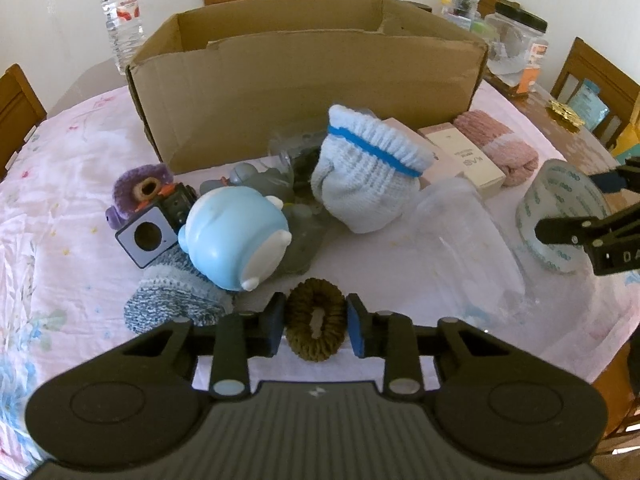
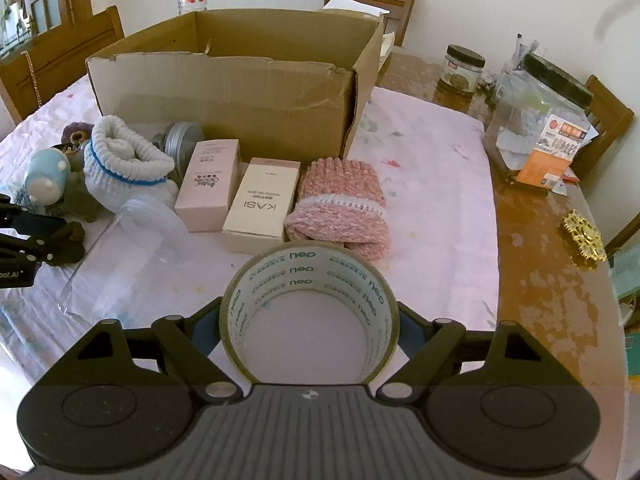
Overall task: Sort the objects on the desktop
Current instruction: 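Lift the brown scrunchie with the left gripper while the right gripper carries the tape roll over the box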
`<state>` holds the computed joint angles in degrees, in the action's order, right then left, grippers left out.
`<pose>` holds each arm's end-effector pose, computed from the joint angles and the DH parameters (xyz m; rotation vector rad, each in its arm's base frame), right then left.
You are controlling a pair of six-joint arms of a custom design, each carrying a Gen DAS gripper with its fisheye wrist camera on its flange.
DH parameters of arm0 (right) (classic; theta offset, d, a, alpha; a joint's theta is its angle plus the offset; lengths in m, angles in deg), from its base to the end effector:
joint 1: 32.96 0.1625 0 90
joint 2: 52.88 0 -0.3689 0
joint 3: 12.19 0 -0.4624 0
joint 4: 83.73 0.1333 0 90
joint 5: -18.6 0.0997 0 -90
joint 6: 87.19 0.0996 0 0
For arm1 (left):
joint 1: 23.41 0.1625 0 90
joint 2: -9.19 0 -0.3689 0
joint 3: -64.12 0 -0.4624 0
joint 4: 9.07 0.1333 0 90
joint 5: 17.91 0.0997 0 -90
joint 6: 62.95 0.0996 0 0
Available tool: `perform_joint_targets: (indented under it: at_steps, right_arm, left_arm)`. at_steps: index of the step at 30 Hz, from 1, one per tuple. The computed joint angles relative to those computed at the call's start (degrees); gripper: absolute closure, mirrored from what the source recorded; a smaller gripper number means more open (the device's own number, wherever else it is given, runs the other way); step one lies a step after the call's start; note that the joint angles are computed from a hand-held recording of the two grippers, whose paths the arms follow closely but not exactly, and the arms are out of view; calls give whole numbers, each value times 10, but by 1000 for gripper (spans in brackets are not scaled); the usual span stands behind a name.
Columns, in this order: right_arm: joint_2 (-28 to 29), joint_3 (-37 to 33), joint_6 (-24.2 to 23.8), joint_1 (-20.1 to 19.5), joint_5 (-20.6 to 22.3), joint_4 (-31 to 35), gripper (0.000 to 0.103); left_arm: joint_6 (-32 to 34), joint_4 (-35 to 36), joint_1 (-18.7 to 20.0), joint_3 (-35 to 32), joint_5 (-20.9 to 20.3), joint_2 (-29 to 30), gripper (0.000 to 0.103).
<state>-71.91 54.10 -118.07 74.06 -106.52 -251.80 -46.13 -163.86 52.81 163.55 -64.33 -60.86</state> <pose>0.3039 -0.7331 -0.0757 0.7884 -2.2941 0.5687 0.0409 -0.6812 0.2814 0.3209 2.2752 -0.7032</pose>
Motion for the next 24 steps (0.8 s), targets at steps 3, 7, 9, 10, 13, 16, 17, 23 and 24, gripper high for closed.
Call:
perform_joint_targets:
  at_steps: [3, 7, 9, 10, 13, 16, 17, 23, 24]
  right_arm:
    - [-4, 2, 0, 1, 1, 1, 15]
    - [-8, 1, -1, 4, -1, 4, 15]
    - [-11, 2, -5, 6, 1, 2, 15]
    - [-12, 2, -7, 7, 2, 1, 15]
    - [-17, 1, -9, 11, 7, 6, 15]
    - [-20, -2, -17, 15, 12, 9, 15]
    - [-21, -4, -22, 17, 14, 8, 15]
    - [-21, -24, -30, 24, 30, 18, 15]
    - [-19, -29, -32, 26, 31, 19, 15]
  left_arm:
    - [6, 14, -2, 3, -11, -8, 74]
    - [13, 32, -8, 6, -21, -21, 74]
    - [19, 33, -12, 7, -24, -26, 74]
    - [20, 36, -14, 6, -27, -29, 74]
    - [22, 50, -18, 1, -42, -36, 74]
    - [17, 65, -20, -11, -60, -39, 74]
    - [19, 66, -20, -16, -62, -37, 74]
    - [50, 54, -28, -44, -73, -27, 74]
    - [55, 54, -29, -50, -74, -24, 74]
